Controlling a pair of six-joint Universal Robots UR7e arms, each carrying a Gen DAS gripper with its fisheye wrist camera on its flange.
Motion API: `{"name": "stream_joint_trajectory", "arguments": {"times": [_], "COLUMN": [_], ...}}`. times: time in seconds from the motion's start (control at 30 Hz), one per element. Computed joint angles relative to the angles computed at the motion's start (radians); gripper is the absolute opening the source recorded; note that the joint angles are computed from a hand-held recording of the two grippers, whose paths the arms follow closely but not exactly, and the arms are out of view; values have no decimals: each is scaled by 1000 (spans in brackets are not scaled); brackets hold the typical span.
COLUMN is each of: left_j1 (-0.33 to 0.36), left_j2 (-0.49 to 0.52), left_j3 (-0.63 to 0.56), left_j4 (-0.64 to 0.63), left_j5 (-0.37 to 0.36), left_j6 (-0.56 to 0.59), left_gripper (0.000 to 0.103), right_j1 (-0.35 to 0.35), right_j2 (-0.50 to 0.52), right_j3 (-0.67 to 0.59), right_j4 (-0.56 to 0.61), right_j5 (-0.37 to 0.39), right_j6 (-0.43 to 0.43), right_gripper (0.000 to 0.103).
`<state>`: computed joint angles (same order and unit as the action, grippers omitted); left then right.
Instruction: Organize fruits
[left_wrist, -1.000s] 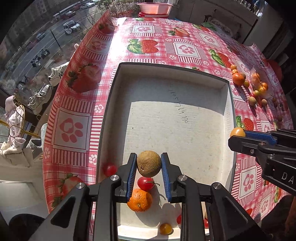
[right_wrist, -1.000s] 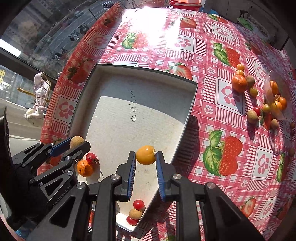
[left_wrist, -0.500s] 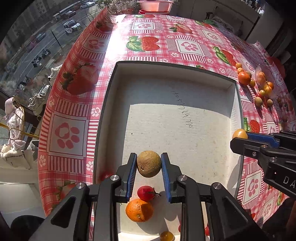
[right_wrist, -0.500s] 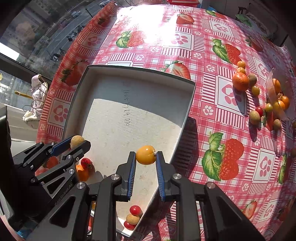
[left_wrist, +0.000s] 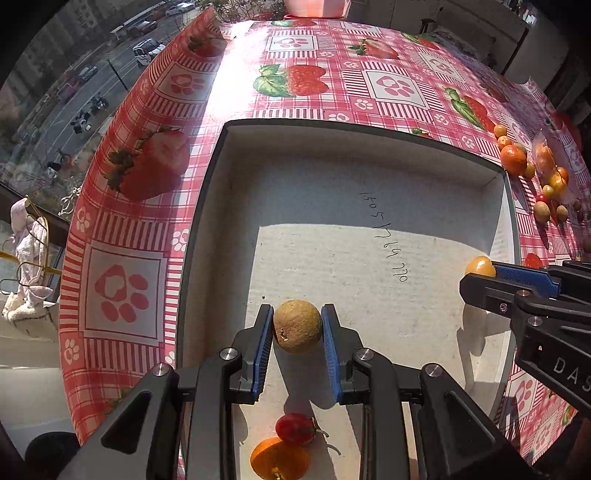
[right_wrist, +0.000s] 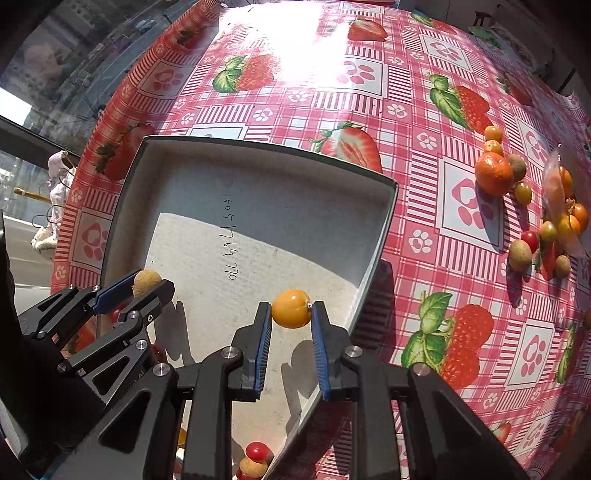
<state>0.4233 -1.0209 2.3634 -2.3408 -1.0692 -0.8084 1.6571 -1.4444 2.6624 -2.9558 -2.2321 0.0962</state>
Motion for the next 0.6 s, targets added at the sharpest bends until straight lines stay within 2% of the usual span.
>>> {"name": "stream_joint_trajectory", "arguments": {"times": [0.2, 0.33, 0.4, 0.43, 0.5, 0.6], "left_j1": [-7, -6, -10, -18, -29, -26], "left_j2": [17, 17, 15, 6, -5, -18], "left_j3": [5, 7, 5, 10, 17, 15], "left_j4": [-16, -19, -1, 8, 13, 29], "left_j5": [15, 14, 23, 30, 48, 39], "left_j6": [0, 2, -9, -25, -38, -36], "left_gripper": [28, 29, 44, 66, 68, 68], "right_j1": [-16, 2, 0, -4, 3, 11], "right_j2": [92, 139, 142, 137, 140, 127], "right_j3": [-12, -14, -15, -14, -10, -5], "right_j4": [-67, -111, -115, -113, -113, -101], "right_j5": [-23, -55, -51, -43, -41, -43], "right_j6": [-25, -39, -40, -41, -30, -22], "right_gripper": [23, 24, 27, 32, 39, 44]}}
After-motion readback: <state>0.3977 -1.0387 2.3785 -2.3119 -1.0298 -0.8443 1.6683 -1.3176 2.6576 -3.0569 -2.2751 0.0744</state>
